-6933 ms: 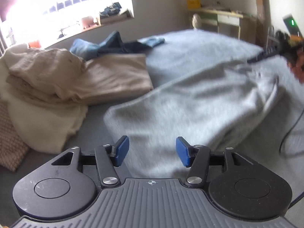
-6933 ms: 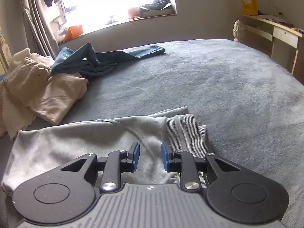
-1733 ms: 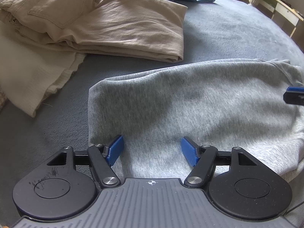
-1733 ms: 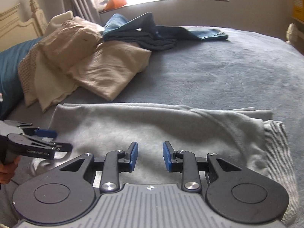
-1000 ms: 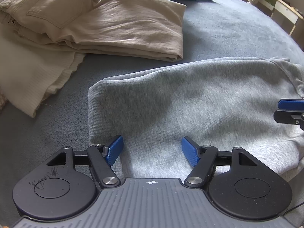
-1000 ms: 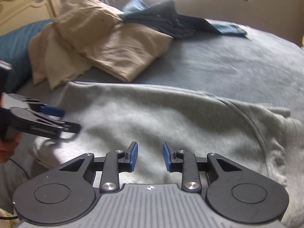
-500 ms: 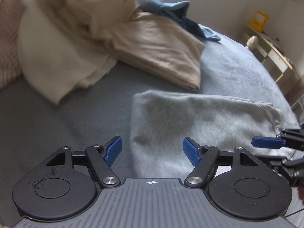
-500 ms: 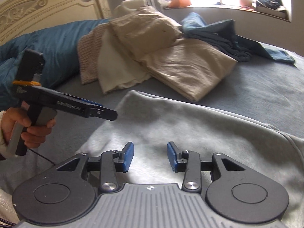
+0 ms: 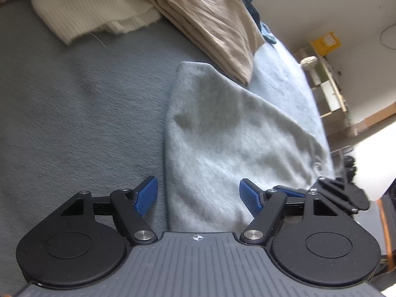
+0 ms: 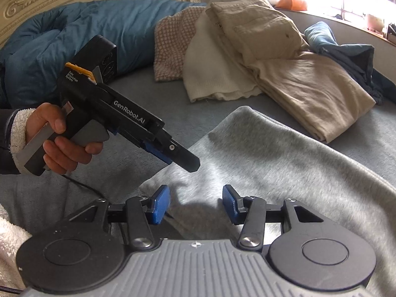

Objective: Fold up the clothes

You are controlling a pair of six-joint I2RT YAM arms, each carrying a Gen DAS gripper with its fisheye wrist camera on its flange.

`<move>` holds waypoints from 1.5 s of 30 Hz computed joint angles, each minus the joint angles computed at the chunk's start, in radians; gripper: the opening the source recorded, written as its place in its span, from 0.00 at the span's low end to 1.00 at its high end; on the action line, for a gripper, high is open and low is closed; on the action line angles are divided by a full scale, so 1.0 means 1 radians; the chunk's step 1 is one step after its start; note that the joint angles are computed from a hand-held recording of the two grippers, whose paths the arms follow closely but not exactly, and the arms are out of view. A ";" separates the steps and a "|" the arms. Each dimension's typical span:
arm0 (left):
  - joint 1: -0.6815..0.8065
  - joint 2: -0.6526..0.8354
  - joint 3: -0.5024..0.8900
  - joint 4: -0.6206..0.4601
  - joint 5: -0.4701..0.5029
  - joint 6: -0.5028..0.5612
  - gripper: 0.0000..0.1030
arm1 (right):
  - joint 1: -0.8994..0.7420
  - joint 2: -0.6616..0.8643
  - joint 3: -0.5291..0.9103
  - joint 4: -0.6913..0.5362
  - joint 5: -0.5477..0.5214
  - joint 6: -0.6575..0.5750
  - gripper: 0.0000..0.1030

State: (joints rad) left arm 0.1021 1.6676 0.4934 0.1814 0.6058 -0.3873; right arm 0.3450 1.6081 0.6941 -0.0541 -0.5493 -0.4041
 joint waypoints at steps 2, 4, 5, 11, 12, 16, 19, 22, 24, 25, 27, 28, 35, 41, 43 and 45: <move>0.003 0.029 -0.006 0.071 0.013 -0.039 0.71 | -0.003 -0.002 -0.001 -0.005 -0.006 0.012 0.50; 0.002 0.071 0.002 0.132 0.022 -0.079 0.71 | -0.007 -0.006 -0.006 -0.004 -0.011 0.016 0.50; -0.001 0.093 0.015 0.142 0.027 -0.094 0.71 | -0.009 -0.008 -0.008 -0.003 -0.009 0.015 0.50; 0.007 0.116 -0.020 0.198 0.076 -0.145 0.71 | -0.026 -0.025 -0.022 0.002 -0.003 0.023 0.50; 0.013 0.119 -0.030 0.209 0.092 -0.154 0.71 | -0.030 -0.027 -0.023 0.004 -0.003 0.026 0.50; 0.045 0.141 -0.057 0.239 0.157 -0.179 0.71 | -0.038 -0.023 -0.020 0.006 -0.010 0.033 0.50; 0.059 0.159 -0.074 0.265 0.196 -0.206 0.71 | -0.039 -0.021 -0.020 0.009 -0.014 0.032 0.50; 0.062 0.175 -0.088 0.290 0.223 -0.229 0.71 | -0.041 -0.026 -0.024 0.010 -0.016 0.029 0.50; 0.059 0.176 -0.094 0.300 0.225 -0.234 0.72 | -0.044 -0.029 -0.026 0.010 -0.016 0.029 0.50; 0.059 0.176 -0.095 0.304 0.225 -0.237 0.73 | -0.045 -0.029 -0.026 0.009 -0.015 0.031 0.50; 0.060 0.177 -0.095 0.308 0.227 -0.241 0.74 | -0.046 -0.028 -0.024 0.007 -0.014 0.033 0.50; 0.062 0.178 -0.094 0.305 0.230 -0.241 0.74 | -0.047 -0.027 -0.023 0.006 -0.014 0.034 0.50; 0.064 0.181 -0.091 0.304 0.234 -0.242 0.74 | -0.045 -0.026 -0.022 0.005 -0.014 0.032 0.51; 0.034 0.189 -0.087 0.333 0.216 -0.278 0.75 | -0.044 -0.024 -0.021 -0.001 -0.014 0.035 0.51; 0.035 0.187 -0.091 0.333 0.217 -0.277 0.75 | -0.044 -0.023 -0.020 -0.003 -0.015 0.037 0.51; 0.036 0.185 -0.092 0.330 0.220 -0.277 0.75 | -0.044 -0.023 -0.020 -0.003 -0.015 0.038 0.51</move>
State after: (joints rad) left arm 0.1384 1.8525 0.4017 0.5119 0.8256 -0.6645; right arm 0.3015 1.5850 0.6743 -0.0575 -0.5642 -0.3661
